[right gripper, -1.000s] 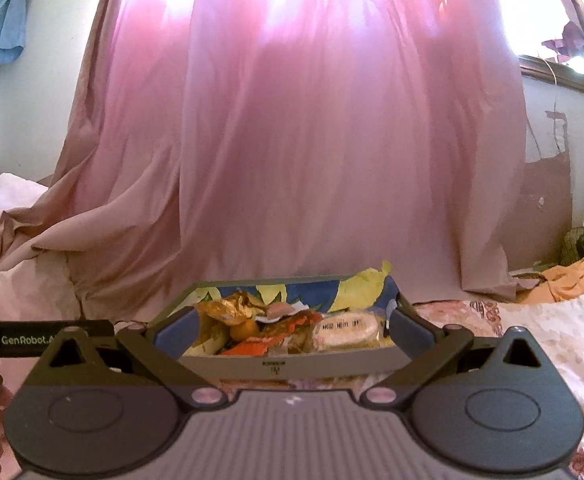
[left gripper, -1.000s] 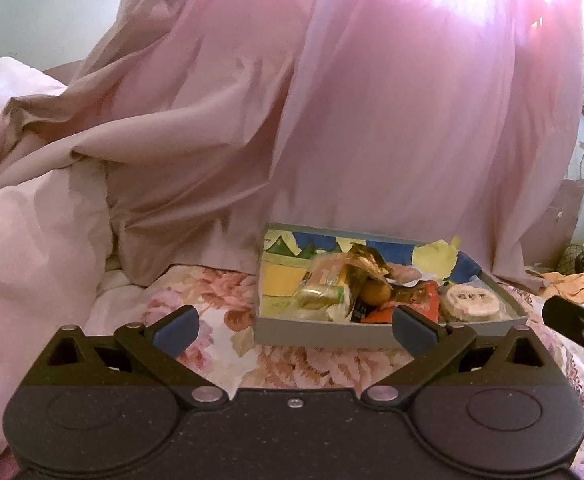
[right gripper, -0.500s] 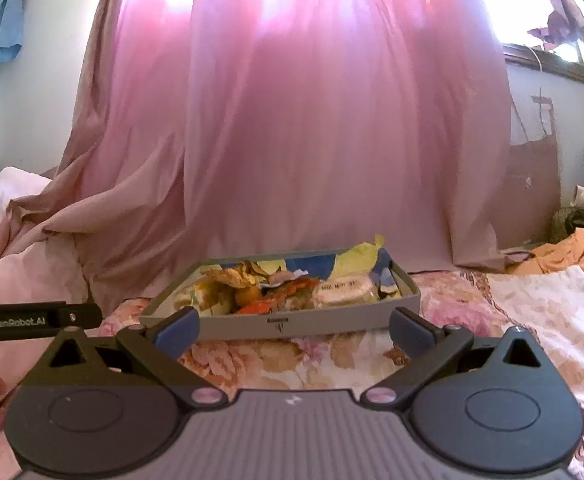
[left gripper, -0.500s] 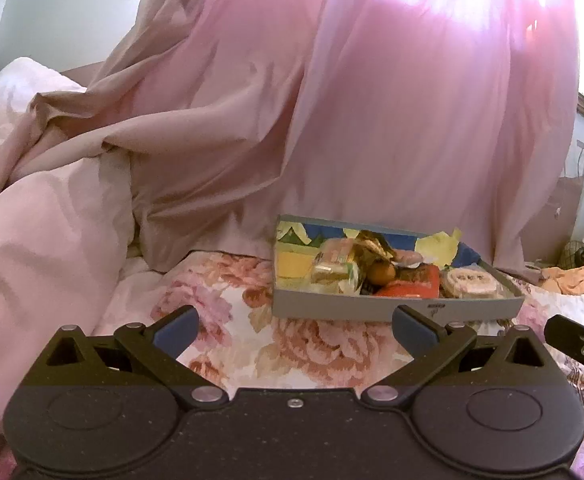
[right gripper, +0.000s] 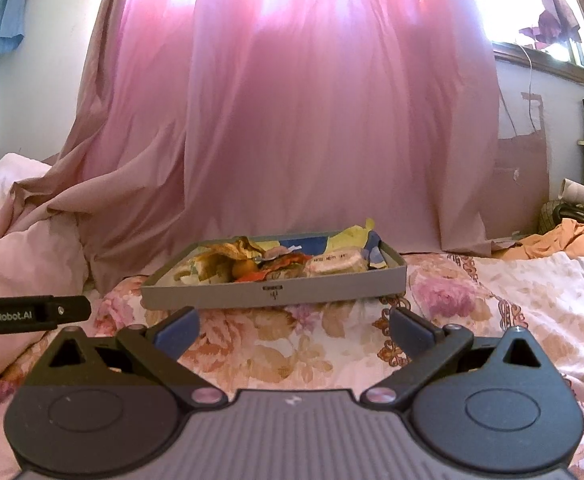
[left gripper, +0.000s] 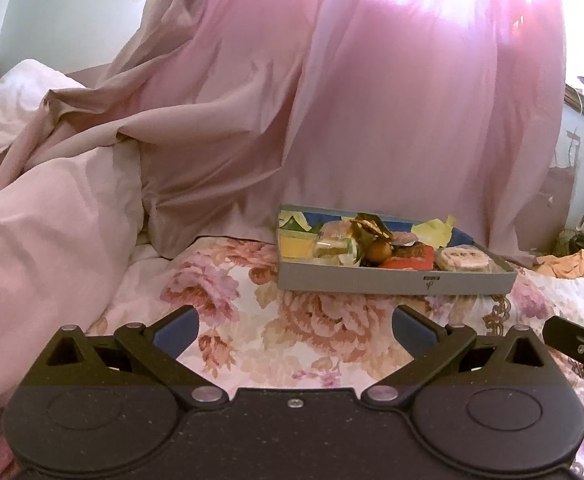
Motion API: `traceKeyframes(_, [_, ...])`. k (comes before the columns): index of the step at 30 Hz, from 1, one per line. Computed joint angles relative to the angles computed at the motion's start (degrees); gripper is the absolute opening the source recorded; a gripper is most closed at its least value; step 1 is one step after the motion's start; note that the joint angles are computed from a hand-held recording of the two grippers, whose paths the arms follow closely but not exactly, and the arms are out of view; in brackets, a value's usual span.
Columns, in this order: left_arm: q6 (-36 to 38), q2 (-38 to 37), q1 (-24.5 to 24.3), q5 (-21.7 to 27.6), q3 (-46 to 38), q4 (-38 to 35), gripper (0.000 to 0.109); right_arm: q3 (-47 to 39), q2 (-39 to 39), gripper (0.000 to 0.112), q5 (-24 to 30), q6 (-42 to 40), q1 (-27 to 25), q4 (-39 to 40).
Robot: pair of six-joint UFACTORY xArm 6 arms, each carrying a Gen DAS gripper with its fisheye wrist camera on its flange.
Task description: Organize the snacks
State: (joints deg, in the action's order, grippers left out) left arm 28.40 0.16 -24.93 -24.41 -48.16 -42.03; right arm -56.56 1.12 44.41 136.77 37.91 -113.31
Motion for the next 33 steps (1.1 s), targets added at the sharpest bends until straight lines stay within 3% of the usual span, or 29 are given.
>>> traceKeyframes(14, [-8.7,-4.0,1.7,-3.8,9.1,9.5,0.102,1.2,0.2,0.103,0.2,-1.1,2.5,1.3])
traceKeyframes(33, [-10.3,-3.1,2.3,-3.7,11.2,12.2,0.102,0.5,2.8,0.103,-1.0,-1.4,2.6,2.5])
